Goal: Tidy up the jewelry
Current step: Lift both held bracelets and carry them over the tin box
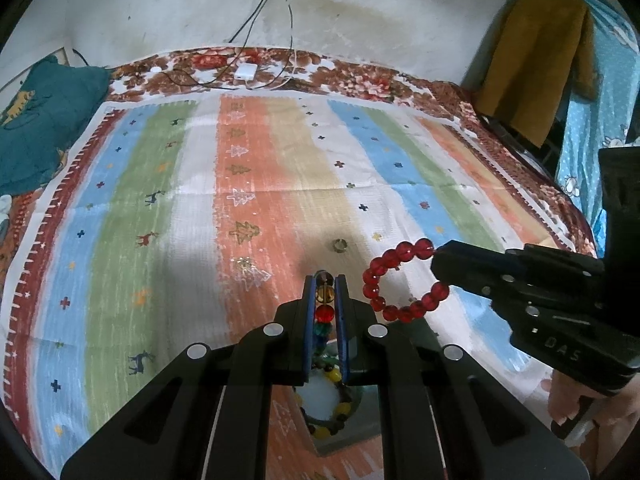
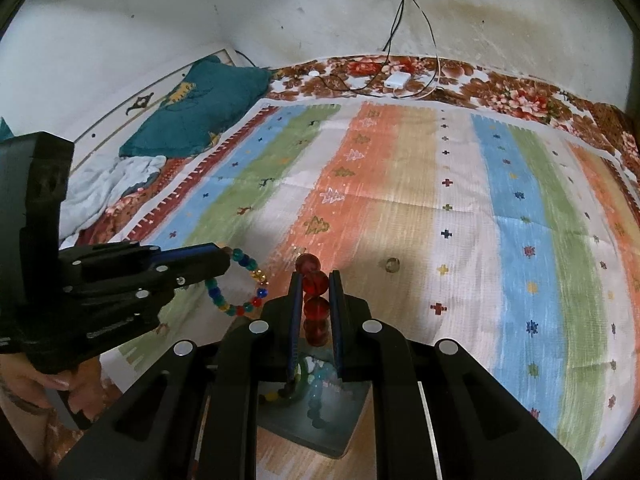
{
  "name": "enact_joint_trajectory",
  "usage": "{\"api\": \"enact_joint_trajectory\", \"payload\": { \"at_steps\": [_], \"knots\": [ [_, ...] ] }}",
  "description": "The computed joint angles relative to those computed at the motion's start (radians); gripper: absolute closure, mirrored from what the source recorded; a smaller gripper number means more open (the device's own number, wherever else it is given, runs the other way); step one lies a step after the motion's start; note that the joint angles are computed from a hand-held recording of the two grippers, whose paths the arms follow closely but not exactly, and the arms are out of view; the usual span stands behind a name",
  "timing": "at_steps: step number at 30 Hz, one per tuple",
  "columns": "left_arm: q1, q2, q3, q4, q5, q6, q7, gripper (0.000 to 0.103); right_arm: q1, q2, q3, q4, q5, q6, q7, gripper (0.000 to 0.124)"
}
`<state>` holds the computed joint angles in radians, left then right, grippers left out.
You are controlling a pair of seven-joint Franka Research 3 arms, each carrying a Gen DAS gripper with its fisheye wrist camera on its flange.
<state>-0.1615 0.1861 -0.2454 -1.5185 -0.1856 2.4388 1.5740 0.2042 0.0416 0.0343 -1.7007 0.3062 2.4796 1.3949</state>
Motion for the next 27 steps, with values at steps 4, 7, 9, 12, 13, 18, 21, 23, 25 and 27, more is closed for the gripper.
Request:
{"api": "enact_joint_trajectory", "payload": {
  "at_steps": [4,7,9,12,13,18,21,23,25,27],
  "knots": [
    [-0.001,-0.019,-0.002,-0.023,-0.007,0.006,0.015,0.094,0.001,-0.025,0.001,-0.027,0.01,0.003,-0.011,0.11],
    [-0.002,-0.024,-0.002,-0.028,-0.016,-0.001,0.021,0.094,0.001,-0.049,0.0,-0.053,0.027,0.01,-0.027,0.11],
    [-0.003,-0.03,-0.001,-0.036,-0.02,0.001,0.024,0.094,0.002,-0.065,0.0,-0.074,0.038,0.016,-0.035,0.11],
    [-0.004,-0.047,0.0,-0.06,-0.029,0.007,0.029,0.094,0.003,-0.084,0.0,-0.098,0.048,0.017,-0.046,0.11],
    [-0.005,-0.051,0.0,-0.065,-0.032,0.005,0.033,0.094,0.004,-0.088,-0.001,-0.103,0.05,0.016,-0.049,0.11],
    [-0.013,-0.075,0.003,-0.098,-0.036,0.008,0.041,0.094,0.005,-0.117,-0.002,-0.139,0.064,0.018,-0.06,0.11],
    [-0.017,-0.089,0.005,-0.117,-0.037,0.014,0.044,0.094,0.005,-0.13,-0.003,-0.157,0.063,0.02,-0.061,0.11],
    [-0.02,-0.101,0.007,-0.132,-0.043,0.018,0.048,0.094,0.005,-0.133,-0.002,-0.164,0.061,0.017,-0.06,0.11],
    [-0.023,-0.103,0.009,-0.136,-0.044,0.017,0.047,0.094,0.006,-0.141,-0.002,-0.176,0.061,0.019,-0.06,0.11],
    [-0.027,-0.113,0.009,-0.153,-0.04,0.02,0.048,0.094,0.007,-0.147,-0.002,-0.185,0.064,0.02,-0.062,0.11]
  ]
}}
